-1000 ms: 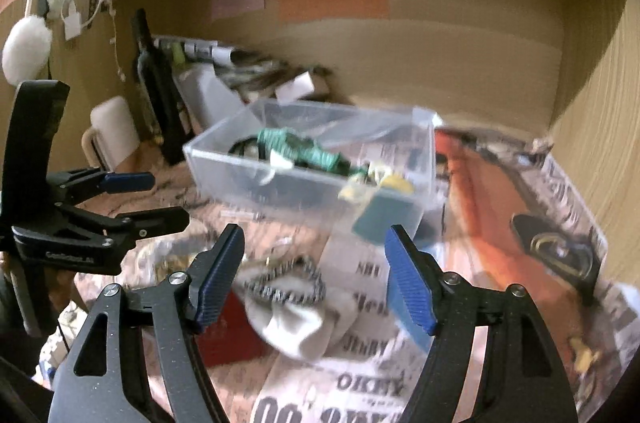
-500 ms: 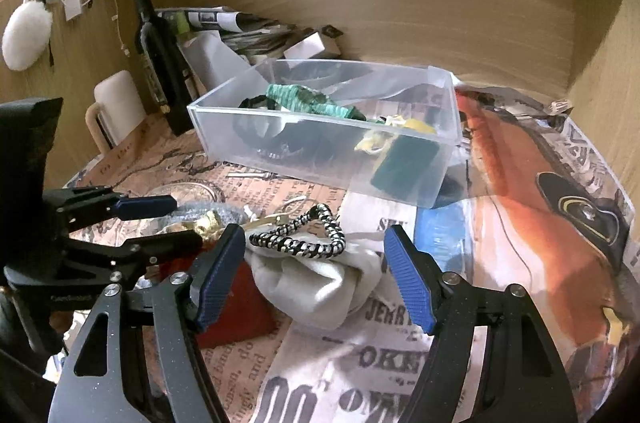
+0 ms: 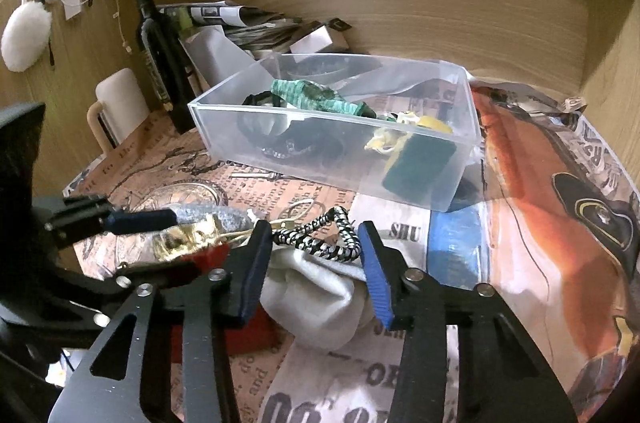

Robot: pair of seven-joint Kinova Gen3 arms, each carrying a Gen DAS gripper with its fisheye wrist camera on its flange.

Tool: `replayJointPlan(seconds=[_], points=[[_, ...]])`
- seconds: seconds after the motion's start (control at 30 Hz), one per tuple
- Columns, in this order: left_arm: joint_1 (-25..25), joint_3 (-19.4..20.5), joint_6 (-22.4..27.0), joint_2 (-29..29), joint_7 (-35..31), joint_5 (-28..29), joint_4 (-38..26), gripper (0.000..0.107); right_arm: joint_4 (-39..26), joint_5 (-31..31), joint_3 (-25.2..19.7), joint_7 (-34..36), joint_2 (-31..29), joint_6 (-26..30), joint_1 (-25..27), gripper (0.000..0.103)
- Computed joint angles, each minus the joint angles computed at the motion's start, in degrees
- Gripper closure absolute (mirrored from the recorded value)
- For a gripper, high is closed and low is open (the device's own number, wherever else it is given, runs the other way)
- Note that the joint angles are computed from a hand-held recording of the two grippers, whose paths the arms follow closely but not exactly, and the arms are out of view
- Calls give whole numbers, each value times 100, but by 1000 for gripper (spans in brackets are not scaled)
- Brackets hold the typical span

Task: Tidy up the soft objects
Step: 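Grasp the red pouch with the left tool while the right tool grasps the beaded bracelet, then drop the red pouch and beaded bracelet into the clear box with both tools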

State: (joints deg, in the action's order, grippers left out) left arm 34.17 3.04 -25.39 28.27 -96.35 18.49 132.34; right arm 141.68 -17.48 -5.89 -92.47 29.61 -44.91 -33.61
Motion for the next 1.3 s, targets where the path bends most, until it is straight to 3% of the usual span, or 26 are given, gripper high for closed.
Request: replayJointPlan(seconds=[0.23,0.37,0.67,1.13,1.3], points=[[-45,52,-306,47,29,-24,116,81,107,68,-29,-65,-34,-269,52,70],[19,7,-389,28,11,88,150,100,191,6,-38,-69,-64,-476,22,72],[-61,79,-698,-202,101,161,330,104,416,-120,-50,-21,-188,-936,-19,75],[-92,82,-1334,-709,-518,748,227,105,383,-420,-26,281,-418,-1325,-64,75],[-452,211,-1165,-731,-474,414,-127,105,231,-473,-19,461,-474,-1314,-39,75]])
